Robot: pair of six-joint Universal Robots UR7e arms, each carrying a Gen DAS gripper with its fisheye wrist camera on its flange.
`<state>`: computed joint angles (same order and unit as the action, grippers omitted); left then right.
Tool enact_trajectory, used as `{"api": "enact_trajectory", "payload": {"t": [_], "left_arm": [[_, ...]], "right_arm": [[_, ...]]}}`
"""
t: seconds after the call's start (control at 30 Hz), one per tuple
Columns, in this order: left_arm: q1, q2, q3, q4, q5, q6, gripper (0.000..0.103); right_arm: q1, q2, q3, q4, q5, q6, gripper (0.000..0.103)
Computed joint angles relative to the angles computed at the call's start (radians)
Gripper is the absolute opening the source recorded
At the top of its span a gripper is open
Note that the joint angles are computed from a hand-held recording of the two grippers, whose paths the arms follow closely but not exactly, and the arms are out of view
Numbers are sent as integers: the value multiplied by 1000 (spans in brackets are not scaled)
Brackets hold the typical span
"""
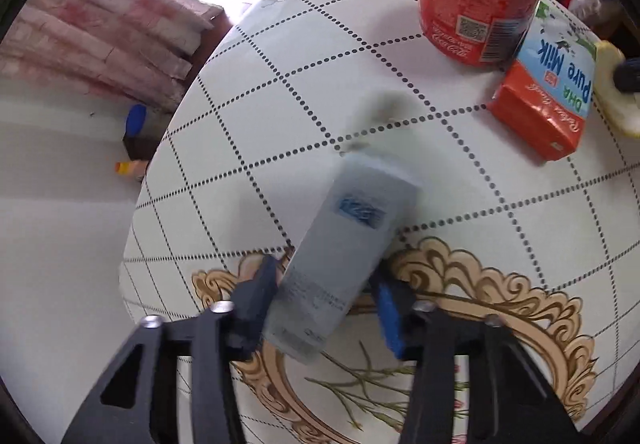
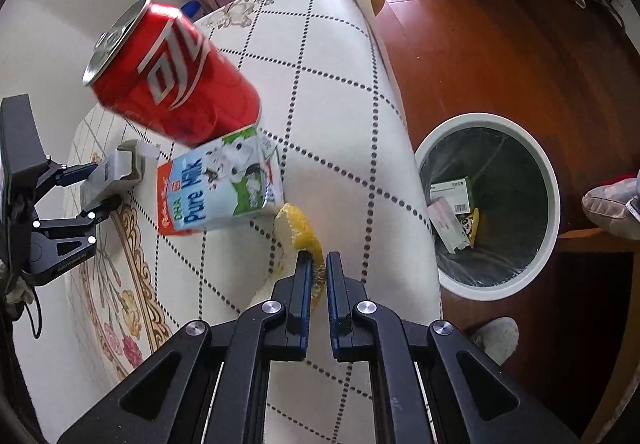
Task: Collect trash
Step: 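Grasp the white blue-label box with the left tool while the right tool grasps the bread crust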
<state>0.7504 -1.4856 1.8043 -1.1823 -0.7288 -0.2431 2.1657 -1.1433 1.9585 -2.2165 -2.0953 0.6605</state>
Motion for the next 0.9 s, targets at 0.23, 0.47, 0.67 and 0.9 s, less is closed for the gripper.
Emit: {"api": "enact_trajectory", "payload": {"t": [0.23,0.47,0.67,0.9], "left_arm": [[-98,-99,36,73,-98,-249,33],[-279,-250,70,171,-322,-695,33],[-419,-414,202,121,-512,-1037,34],[-414,-495,317,43,-545,-1205,36]], "right_arm": [[48,-40,32,17,41,22,8],[116,-110,101,53,93,67,8],[194,-129,146,157,104,127,8],[205,-109,170,157,81,192,11]]}}
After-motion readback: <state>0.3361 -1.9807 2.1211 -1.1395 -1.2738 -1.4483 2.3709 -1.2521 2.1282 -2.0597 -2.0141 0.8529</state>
